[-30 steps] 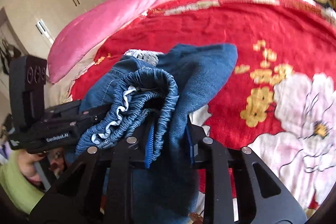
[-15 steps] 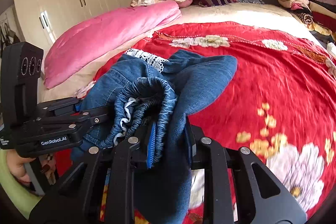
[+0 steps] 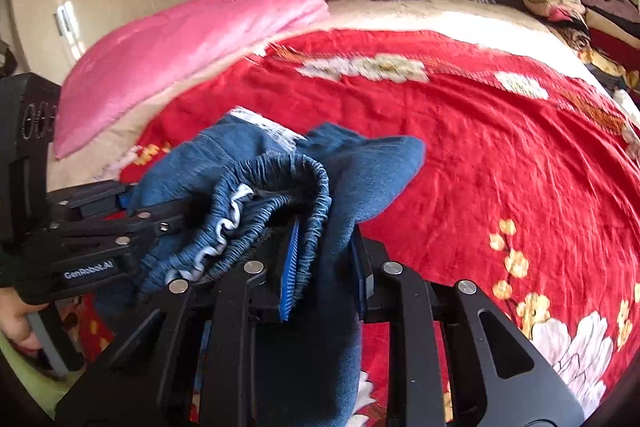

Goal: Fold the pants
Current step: 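Grasp the folded bundle with the right tool while the left tool grasps it too, then fold the bundle over once more and lay it flat, opening both tools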

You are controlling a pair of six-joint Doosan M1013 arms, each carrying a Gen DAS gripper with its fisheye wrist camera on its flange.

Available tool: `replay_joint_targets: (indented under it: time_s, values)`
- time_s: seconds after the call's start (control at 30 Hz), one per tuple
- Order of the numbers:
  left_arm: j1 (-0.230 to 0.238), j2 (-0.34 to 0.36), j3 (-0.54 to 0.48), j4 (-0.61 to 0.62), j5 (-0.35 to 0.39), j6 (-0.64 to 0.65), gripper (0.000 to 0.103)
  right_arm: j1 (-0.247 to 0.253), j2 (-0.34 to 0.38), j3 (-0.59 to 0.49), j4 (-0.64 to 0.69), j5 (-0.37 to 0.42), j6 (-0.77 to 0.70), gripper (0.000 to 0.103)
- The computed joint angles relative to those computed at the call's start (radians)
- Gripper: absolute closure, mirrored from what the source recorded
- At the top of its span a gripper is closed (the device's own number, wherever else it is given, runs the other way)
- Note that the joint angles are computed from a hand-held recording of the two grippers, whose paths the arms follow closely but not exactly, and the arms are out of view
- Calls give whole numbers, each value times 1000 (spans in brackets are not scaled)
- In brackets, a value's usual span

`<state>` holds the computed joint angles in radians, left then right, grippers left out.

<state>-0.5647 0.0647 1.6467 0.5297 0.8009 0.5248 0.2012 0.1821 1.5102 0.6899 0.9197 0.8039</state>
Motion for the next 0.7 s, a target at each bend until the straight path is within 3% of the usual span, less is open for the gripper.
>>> replay_joint_targets:
  time_s: [0.1,0.23,0.5,0.63,0.7]
  values:
    - [10,4,7,-23,5,-1,56,-2,17,-5,-47,12,69,83]
    - [20,10,21,-43,3,-7,48,-12,37,-4,-70,32,135,70]
    - [22,10,26,-46,-5,-13,48,-10,32,4,-84,13,150,64]
    - [18,2,26,-46,-7,-22,46,-18,16,12,-71,1,145,49]
    - [10,-5,26,-33,-4,-32,39,-25,1,20,-56,-7,134,44]
